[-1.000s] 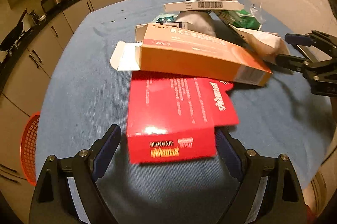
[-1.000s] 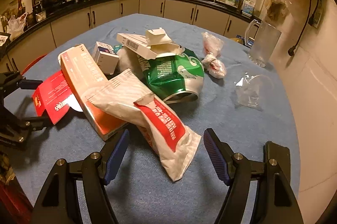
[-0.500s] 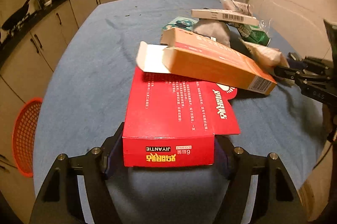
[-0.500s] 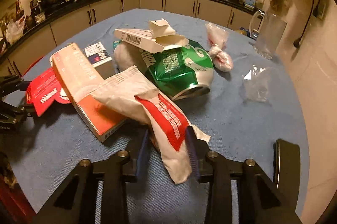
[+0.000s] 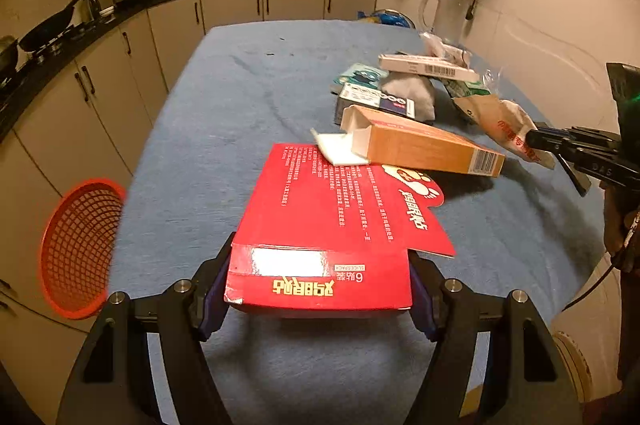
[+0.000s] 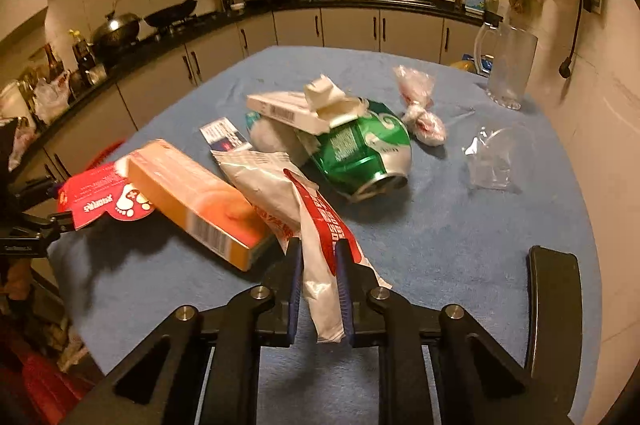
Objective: Collect trash
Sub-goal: 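Carry both items to the red basket and drop them in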
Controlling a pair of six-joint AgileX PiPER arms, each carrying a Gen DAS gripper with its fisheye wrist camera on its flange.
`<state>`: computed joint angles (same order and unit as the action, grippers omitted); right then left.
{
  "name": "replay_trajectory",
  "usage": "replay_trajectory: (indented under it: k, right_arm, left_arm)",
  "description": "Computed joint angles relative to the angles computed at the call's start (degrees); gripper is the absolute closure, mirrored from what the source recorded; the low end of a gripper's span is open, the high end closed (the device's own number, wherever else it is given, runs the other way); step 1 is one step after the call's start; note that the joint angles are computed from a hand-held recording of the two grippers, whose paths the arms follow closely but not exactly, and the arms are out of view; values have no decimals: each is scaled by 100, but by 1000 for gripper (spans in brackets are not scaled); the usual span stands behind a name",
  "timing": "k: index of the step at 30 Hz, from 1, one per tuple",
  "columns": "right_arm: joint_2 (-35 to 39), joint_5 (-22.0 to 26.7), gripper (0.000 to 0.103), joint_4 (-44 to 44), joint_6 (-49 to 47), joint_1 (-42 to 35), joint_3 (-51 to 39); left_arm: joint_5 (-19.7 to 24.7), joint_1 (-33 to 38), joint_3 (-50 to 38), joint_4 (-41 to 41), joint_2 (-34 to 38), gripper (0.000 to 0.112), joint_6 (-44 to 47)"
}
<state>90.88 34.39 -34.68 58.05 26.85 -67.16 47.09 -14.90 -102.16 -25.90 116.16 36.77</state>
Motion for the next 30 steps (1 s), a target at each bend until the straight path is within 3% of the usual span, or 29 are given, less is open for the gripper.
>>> replay_trajectory:
  k: [15, 22, 30]
  right_arm:
    - [-296, -389, 87, 252, 312, 179, -40]
    - [32, -673, 87, 721, 61, 220, -434]
    - [842, -703, 87, 1595, -841, 352, -1537]
  left_arm:
    - [-237, 464, 367, -689, -366, 41, 545]
    - [-284, 607, 282, -715, -368, 41, 503]
    - [-214, 989, 67, -829, -343, 41, 450]
